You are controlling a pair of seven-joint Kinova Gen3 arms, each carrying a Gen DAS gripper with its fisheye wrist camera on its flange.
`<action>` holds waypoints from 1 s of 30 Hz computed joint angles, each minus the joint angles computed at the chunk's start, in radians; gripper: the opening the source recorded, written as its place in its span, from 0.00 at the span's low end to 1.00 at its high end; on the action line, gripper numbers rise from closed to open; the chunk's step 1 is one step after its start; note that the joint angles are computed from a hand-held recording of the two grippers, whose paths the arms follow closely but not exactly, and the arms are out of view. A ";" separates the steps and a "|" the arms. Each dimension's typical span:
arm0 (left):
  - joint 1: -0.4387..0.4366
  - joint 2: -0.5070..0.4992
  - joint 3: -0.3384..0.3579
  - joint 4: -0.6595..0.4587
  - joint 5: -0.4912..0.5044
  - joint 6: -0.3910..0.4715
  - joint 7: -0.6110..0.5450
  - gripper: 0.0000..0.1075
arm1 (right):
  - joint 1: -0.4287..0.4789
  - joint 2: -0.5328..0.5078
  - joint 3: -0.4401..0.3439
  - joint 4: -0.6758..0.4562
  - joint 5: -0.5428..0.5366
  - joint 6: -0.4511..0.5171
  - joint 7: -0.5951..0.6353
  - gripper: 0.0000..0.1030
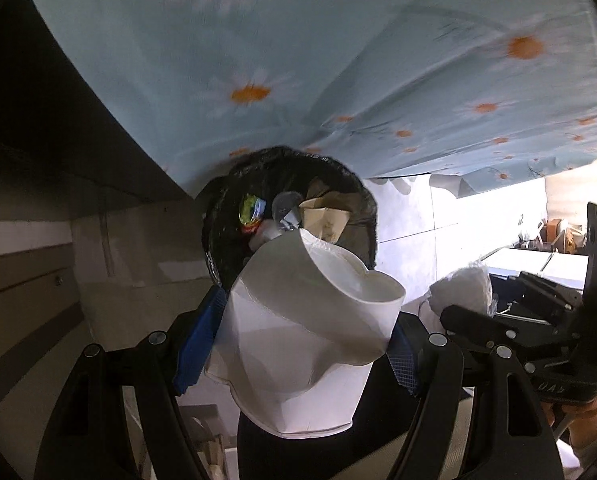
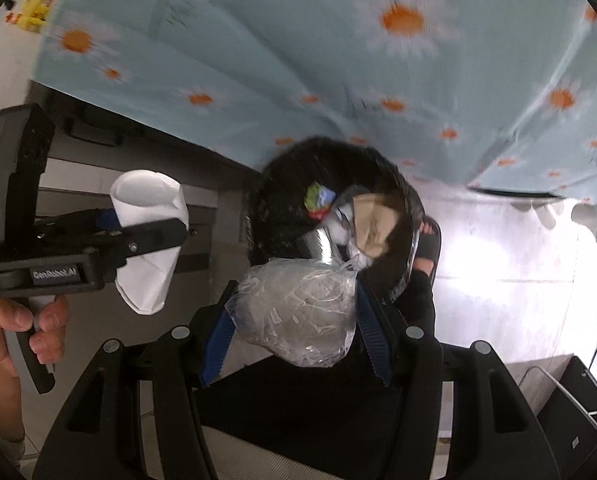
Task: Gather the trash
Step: 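Open both tools to drop the white paper and clear bag into the bin, then raise both open tools back over the table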
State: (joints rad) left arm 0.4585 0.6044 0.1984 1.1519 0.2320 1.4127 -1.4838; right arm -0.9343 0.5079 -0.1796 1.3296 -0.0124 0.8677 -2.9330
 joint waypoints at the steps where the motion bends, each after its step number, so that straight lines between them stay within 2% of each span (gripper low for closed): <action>1: -0.001 0.006 -0.001 0.004 0.002 -0.004 0.000 0.67 | 0.005 0.008 -0.006 0.011 -0.009 -0.017 0.004 0.56; 5: 0.001 0.028 -0.002 0.043 0.011 -0.046 0.013 0.67 | 0.022 0.031 -0.018 0.059 -0.043 -0.076 0.015 0.56; 11: 0.005 0.071 0.002 0.032 0.007 -0.050 0.010 0.67 | 0.045 0.068 -0.031 0.100 -0.097 -0.142 0.041 0.56; 17: 0.007 0.110 0.000 0.019 0.007 -0.050 0.016 0.68 | 0.055 0.100 -0.033 0.095 -0.128 -0.157 0.072 0.57; 18: 0.008 0.113 -0.003 0.020 0.007 -0.049 0.024 0.73 | 0.055 0.107 -0.033 0.097 -0.132 -0.165 0.076 0.63; 19: 0.008 0.116 -0.006 0.022 0.009 -0.050 0.035 0.81 | 0.055 0.106 -0.032 0.097 -0.135 -0.169 0.077 0.70; 20: 0.007 0.115 -0.006 0.026 0.011 -0.055 0.041 0.83 | 0.037 0.102 -0.013 0.093 -0.122 -0.158 0.062 0.81; 22: 0.005 0.114 -0.007 0.034 0.009 -0.059 0.049 0.84 | 0.021 0.100 0.001 0.076 -0.100 -0.118 0.044 0.81; 30: -0.007 0.094 -0.005 0.059 0.008 -0.072 0.063 0.84 | 0.020 0.072 -0.004 0.092 -0.085 -0.107 0.026 0.81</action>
